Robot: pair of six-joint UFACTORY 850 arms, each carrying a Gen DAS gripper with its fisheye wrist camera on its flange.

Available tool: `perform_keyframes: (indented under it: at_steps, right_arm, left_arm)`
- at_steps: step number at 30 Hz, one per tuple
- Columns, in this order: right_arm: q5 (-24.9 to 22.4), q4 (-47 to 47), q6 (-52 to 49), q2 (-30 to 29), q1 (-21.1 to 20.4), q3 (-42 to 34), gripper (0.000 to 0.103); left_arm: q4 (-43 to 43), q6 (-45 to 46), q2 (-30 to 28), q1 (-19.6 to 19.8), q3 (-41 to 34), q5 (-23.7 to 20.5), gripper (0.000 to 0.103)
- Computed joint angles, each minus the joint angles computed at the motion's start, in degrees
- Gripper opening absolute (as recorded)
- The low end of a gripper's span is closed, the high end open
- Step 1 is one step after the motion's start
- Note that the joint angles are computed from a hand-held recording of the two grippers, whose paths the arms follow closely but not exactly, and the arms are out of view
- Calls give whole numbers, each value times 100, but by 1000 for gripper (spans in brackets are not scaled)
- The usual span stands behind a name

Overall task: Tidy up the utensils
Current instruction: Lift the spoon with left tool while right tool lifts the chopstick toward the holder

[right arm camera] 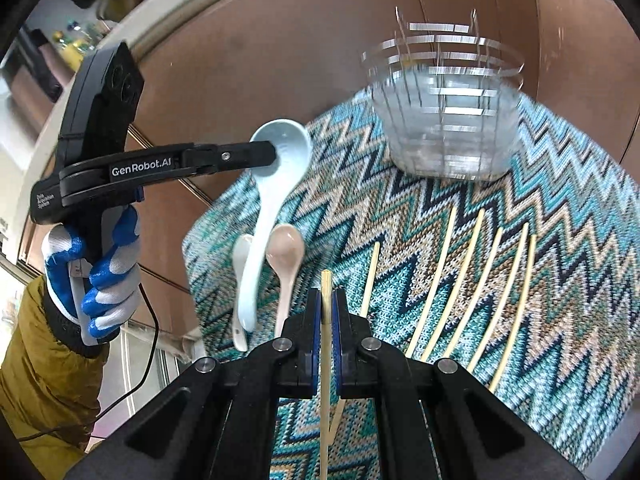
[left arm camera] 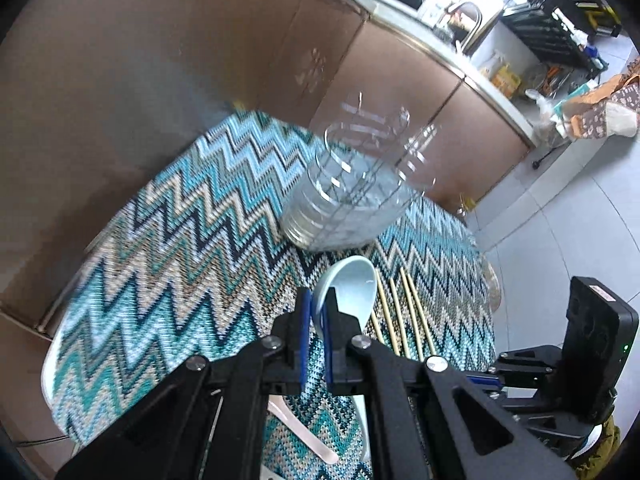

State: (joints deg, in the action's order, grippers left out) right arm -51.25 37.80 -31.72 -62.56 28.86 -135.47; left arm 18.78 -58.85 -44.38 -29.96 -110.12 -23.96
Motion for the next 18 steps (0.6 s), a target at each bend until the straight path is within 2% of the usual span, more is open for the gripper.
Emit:
perform_keyframes:
  at_steps: [3,7,11,18]
  right_arm:
    - [411,353,-455,595,-53,897,5]
    - [761,735,-922,1093,-77,1569,5]
    - [898,911,-1104,1143,-48,1449,5]
    - [1101,1292,-1543,1200,-32,1271,5]
  left_arm:
    - [884,-889,176,-111,147,-49,5]
    - [1890,-1832,410,-241,333,-144,5]
    - [2721,-2580,595,-342,466,-231,5]
    - [3316,-2981,570,-409,298,-420,5]
